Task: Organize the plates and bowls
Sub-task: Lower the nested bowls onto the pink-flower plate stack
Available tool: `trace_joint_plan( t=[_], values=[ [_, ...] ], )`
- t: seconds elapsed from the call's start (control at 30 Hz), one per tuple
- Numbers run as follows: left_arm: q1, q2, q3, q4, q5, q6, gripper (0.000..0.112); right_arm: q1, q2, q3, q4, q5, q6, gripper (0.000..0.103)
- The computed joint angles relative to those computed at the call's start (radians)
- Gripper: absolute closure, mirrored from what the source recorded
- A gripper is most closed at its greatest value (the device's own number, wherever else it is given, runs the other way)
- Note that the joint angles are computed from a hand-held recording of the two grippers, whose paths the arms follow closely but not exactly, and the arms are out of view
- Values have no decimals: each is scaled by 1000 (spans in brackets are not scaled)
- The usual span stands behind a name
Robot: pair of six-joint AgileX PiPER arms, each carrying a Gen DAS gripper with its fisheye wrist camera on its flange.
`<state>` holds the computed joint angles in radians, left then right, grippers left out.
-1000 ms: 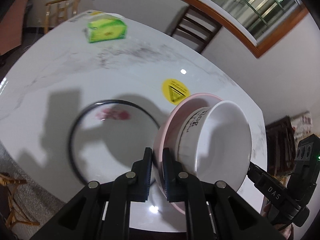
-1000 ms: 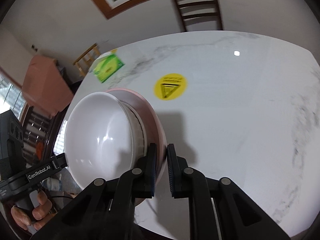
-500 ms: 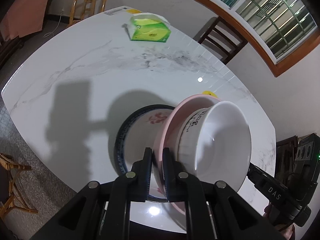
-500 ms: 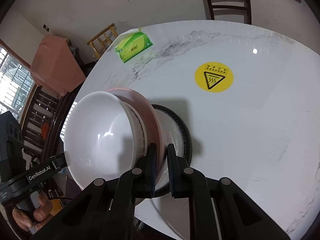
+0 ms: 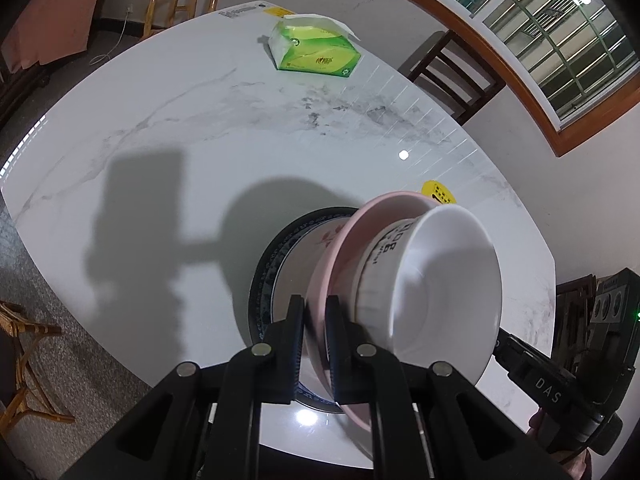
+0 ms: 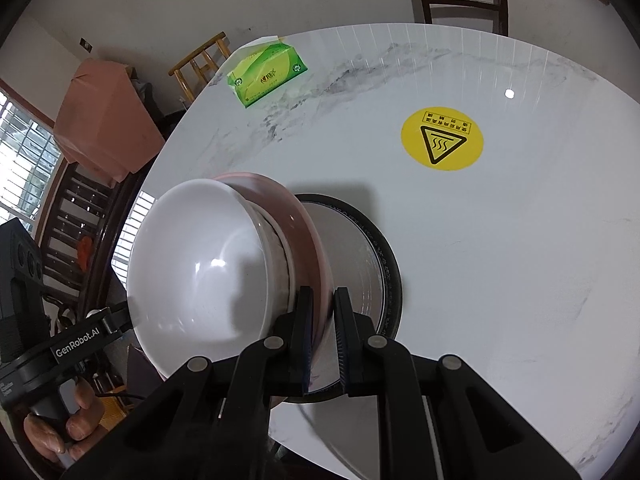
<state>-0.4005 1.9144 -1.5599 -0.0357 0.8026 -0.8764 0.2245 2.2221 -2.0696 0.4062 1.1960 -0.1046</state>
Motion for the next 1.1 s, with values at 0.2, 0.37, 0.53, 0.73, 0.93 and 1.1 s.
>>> trace_joint_plan(
  t=[0.2, 0.37, 0.53, 0.73, 0.93, 1.1],
  values=[
    [10, 13, 4, -8, -12, 6, 104, 12, 14, -11, -17, 4, 12, 90],
    [17, 22, 8, -17, -17, 18, 104, 17, 33, -31, -21, 13, 23, 90],
    [12, 34, 6, 6, -27, 7, 104, 18, 45, -42, -25, 13, 27, 90],
    [-4, 32, 22, 46, -46, -26, 104, 27, 34, -17, -39, -17, 19, 90],
    [-5, 28, 35, 54, -61, -29, 104, 34, 20, 8, -48, -47, 7, 90],
    [-12, 23, 43, 77, -71, -45, 104, 46, 0, 43, -69, -88, -4, 89]
  ],
)
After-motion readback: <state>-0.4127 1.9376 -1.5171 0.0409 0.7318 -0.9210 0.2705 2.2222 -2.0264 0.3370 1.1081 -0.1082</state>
